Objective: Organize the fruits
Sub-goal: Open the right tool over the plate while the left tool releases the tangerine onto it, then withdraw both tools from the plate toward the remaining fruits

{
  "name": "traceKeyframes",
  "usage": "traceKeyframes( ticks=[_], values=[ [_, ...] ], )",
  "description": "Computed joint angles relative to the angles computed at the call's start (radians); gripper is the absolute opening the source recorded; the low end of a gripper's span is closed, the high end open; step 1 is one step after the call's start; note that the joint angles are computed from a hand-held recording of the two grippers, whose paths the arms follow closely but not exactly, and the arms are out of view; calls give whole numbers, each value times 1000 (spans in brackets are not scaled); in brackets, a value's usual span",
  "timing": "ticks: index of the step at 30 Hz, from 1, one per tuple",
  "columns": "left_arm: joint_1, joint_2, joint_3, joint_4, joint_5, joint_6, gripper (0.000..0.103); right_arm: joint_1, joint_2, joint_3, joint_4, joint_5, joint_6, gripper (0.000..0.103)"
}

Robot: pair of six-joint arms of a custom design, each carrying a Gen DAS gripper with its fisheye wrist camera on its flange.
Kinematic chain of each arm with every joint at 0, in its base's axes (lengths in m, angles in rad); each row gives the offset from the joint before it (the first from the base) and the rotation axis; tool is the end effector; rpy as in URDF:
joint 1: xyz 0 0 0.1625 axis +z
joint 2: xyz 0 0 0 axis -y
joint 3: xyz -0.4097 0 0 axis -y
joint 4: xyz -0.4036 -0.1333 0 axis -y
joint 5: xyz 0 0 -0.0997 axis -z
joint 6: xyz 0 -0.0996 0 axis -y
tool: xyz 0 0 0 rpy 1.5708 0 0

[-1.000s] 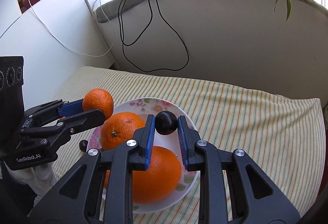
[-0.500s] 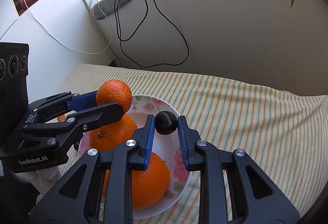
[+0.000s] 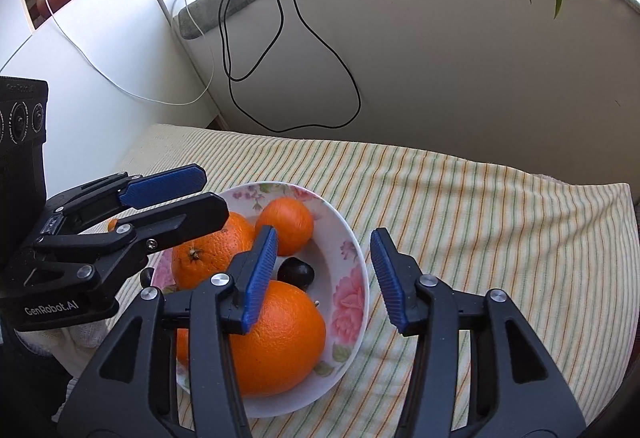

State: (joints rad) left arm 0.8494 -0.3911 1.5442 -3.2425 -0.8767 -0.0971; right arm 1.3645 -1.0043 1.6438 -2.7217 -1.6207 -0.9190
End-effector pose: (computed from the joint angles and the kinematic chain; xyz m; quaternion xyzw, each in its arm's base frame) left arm -0.2926 -0.6310 -0.0673 0.1961 0.8918 -0.3520 0.2057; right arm -0.0135 -0.6912 0.2294 0.3315 -0.9086 0.2010 0.1553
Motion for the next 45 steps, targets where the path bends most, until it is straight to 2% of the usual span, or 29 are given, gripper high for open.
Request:
traceKeyframes(
  ticks=[9,14,17,19,21,28,39,45],
  values=[
    [-26,-36,68,-35,20,-22,46,-4,-41,42,-27,10,10,57],
    [-47,-68,125,-58,42,-37,46,1,-77,91,-61,22,15,64],
    [-61,-91,166,-83,57,-44,52,6,-107,130,-79,28,7,65],
    [-72,-104,192,-100,73,-47,52,13,-124,159,-101,30,-2,70],
    [-81,-120,221,-118,88,-54,58,19,-143,188,-118,36,-13,74],
    [-113,-180,340,-182,164,-76,66,38,-219,300,-160,70,-52,86],
    [-135,-277,533,-257,257,-173,66,75,-298,461,-217,92,-142,86],
    [-139,-323,629,-279,310,-238,66,84,-309,518,-230,97,-158,86]
  ],
)
